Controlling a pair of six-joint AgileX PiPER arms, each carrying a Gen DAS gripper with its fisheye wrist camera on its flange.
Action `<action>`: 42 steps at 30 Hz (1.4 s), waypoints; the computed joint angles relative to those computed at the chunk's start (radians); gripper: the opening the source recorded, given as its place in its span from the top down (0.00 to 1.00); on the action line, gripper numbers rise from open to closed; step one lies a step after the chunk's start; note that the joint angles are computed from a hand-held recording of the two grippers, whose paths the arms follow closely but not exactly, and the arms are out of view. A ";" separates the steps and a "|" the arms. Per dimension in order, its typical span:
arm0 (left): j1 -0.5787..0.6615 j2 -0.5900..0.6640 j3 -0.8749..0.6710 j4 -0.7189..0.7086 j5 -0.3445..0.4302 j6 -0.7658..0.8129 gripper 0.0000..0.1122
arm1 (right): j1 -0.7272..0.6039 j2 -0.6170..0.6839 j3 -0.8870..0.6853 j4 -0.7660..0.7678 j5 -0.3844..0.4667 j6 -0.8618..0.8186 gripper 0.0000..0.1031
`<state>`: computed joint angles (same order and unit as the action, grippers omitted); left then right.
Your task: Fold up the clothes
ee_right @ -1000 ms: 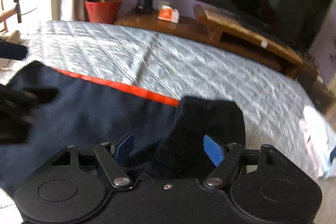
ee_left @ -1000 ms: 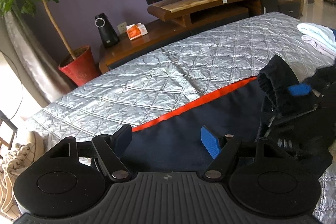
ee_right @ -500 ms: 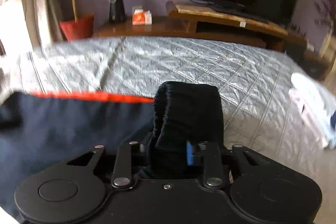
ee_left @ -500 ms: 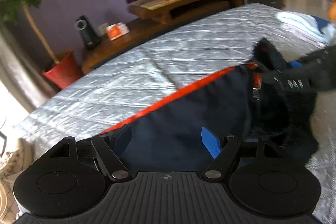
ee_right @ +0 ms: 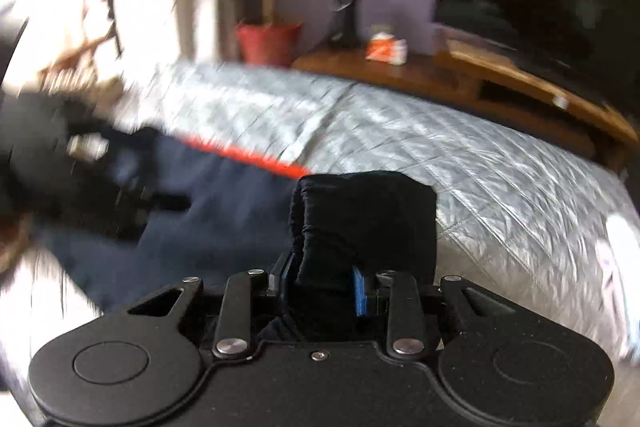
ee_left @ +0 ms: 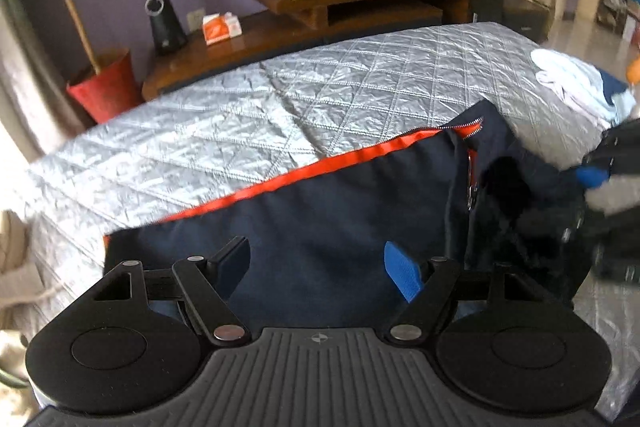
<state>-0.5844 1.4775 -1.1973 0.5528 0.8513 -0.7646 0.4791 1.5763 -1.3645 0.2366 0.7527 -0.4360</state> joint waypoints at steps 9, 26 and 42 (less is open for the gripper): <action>0.106 -0.032 0.012 -0.225 -0.062 0.051 0.27 | 0.120 -0.002 0.024 -0.068 0.039 -0.201 0.69; 0.139 -0.018 0.020 -0.253 -0.056 -0.025 0.26 | 0.057 0.074 0.013 0.059 0.215 -0.566 0.63; 0.275 -0.007 0.060 -0.558 -0.172 0.063 0.21 | -0.138 0.003 0.050 0.390 0.238 -0.645 0.54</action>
